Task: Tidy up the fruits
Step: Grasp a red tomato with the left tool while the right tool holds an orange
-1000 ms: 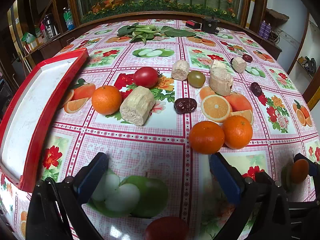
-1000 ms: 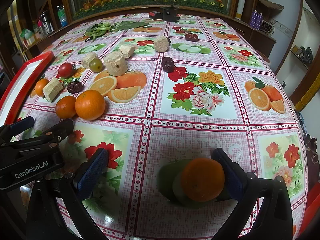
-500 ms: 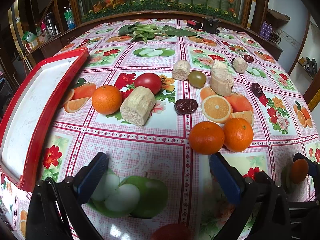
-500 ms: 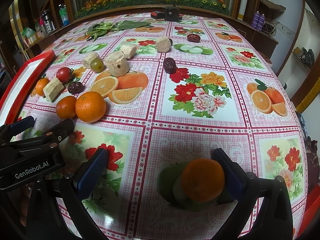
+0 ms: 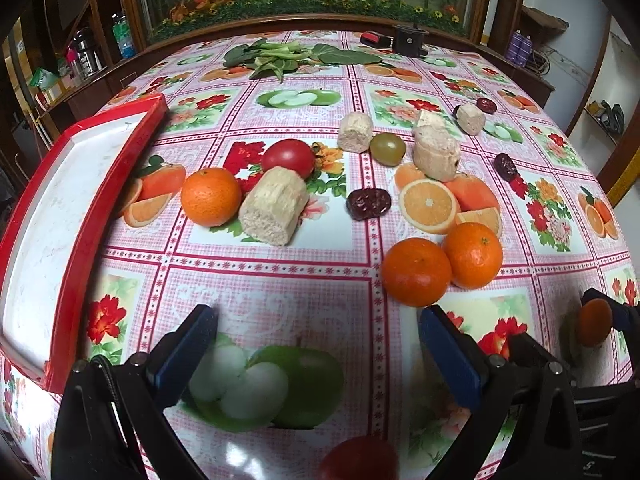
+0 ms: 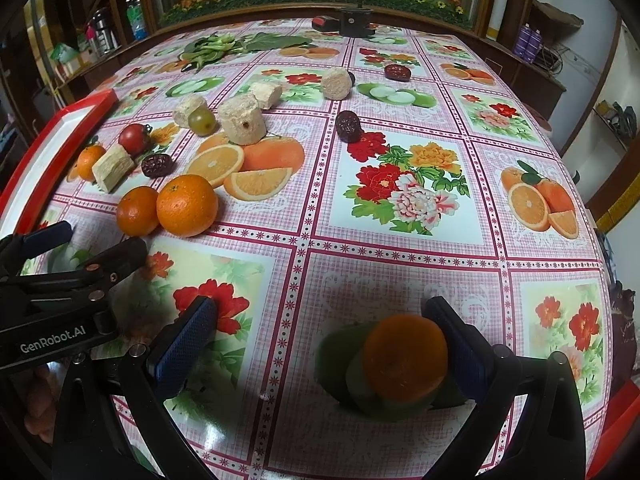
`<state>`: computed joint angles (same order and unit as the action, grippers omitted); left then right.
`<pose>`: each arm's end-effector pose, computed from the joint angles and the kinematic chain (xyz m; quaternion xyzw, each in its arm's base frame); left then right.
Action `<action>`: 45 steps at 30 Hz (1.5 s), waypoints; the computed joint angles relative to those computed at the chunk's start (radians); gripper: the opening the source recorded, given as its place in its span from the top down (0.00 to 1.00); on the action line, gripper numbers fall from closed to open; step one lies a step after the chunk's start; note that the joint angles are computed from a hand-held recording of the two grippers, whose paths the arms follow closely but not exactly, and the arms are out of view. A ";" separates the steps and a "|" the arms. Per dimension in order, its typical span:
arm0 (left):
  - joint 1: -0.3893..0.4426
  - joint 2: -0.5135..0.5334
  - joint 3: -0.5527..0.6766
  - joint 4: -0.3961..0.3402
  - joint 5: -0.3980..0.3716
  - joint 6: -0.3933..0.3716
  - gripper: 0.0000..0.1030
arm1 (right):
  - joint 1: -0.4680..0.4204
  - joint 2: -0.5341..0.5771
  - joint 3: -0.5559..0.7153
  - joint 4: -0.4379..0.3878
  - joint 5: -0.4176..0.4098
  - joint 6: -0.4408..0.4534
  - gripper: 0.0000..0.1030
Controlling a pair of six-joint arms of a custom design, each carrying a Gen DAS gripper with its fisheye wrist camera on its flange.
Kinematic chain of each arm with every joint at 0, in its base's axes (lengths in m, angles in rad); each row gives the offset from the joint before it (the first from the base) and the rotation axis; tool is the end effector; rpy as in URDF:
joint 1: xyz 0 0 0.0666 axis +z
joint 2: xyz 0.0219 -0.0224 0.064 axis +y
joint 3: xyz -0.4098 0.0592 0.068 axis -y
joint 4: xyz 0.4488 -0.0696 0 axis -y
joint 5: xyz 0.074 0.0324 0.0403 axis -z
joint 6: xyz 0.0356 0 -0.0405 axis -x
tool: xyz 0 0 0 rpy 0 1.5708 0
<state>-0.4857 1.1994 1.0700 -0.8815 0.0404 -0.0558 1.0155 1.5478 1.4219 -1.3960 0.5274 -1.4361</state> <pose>0.3879 -0.2068 0.3863 0.2624 0.9244 -0.0779 0.2657 0.2953 0.4412 0.3809 0.2077 0.9426 -0.0659 0.2532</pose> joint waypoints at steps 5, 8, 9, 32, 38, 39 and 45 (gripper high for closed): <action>0.027 -0.014 -0.006 -0.017 0.014 -0.053 0.00 | 0.003 0.003 0.011 -0.017 -0.013 -0.020 0.00; 0.048 -0.028 -0.013 -0.016 0.008 -0.099 0.00 | 0.009 -0.004 0.008 -0.011 -0.012 -0.031 0.00; 0.056 -0.036 -0.015 -0.014 0.004 -0.118 0.00 | 0.012 -0.007 0.007 -0.007 -0.008 -0.033 0.00; 0.261 -0.030 0.058 -0.231 0.346 -0.391 0.00 | -0.041 0.022 0.081 0.189 -0.036 0.360 0.08; 0.225 -0.082 0.025 -0.287 0.404 -0.495 0.00 | -0.030 0.015 0.081 0.196 -0.051 0.379 0.09; 0.209 -0.091 0.017 -0.284 0.397 -0.501 0.00 | -0.029 0.013 0.080 0.191 -0.051 0.368 0.09; 0.134 -0.080 0.003 -0.286 0.324 -0.479 0.19 | -0.016 -0.022 0.051 0.154 -0.034 0.299 0.08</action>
<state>-0.3513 1.1199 1.0731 -1.1674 0.3641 -0.5346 0.9993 1.5257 1.4732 -1.2417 0.4939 -1.1369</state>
